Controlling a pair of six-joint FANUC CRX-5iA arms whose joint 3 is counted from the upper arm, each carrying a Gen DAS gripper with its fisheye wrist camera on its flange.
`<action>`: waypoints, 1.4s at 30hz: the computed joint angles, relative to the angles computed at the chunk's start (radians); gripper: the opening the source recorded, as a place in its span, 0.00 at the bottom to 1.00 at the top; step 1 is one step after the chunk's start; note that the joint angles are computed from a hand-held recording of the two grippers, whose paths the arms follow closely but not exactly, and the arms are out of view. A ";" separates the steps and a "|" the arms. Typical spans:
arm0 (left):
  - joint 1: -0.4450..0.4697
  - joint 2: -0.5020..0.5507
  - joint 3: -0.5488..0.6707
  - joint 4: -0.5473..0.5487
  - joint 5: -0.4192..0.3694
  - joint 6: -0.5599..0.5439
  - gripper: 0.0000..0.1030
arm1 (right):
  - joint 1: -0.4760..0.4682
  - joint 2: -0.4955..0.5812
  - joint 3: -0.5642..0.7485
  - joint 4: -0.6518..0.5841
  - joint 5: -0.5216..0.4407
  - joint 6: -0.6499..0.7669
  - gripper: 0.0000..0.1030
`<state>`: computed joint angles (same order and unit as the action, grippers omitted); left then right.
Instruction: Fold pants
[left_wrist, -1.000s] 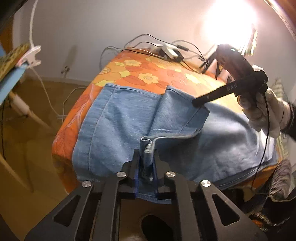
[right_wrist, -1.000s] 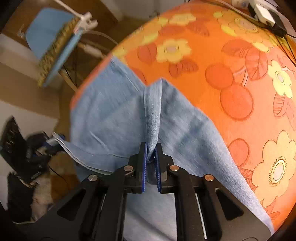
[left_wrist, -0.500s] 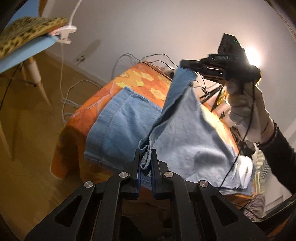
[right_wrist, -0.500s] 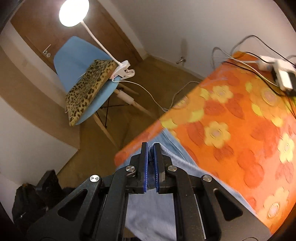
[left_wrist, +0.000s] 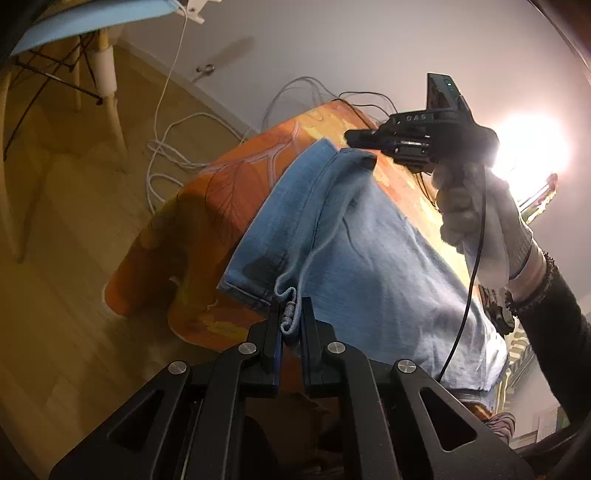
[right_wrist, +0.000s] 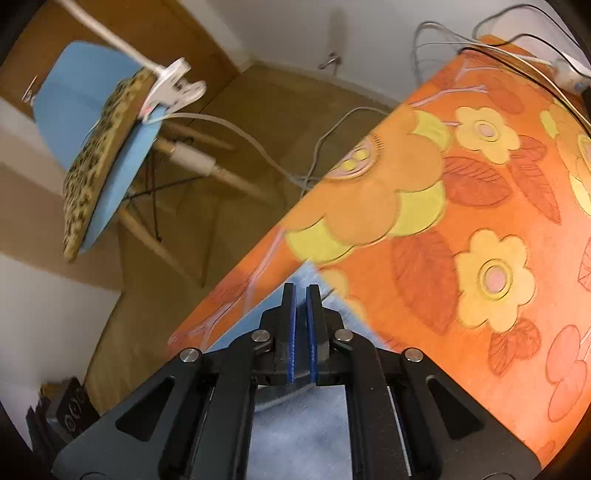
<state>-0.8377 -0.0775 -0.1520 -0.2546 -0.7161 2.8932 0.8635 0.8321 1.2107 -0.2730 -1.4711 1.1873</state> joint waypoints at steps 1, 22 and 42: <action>0.001 -0.003 -0.007 0.002 0.005 0.003 0.06 | -0.014 -0.002 -0.002 -0.025 0.011 -0.007 0.06; -0.010 0.015 0.017 -0.020 -0.028 -0.005 0.06 | 0.053 0.106 0.178 0.050 -0.138 0.505 0.23; -0.017 0.028 0.036 -0.028 -0.058 -0.013 0.06 | 0.113 -0.044 -0.143 0.207 0.068 0.715 0.08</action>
<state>-0.8542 -0.0493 -0.1159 -0.2822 -0.7736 2.8806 0.9762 0.7883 1.0680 -0.0658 -1.4029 1.9019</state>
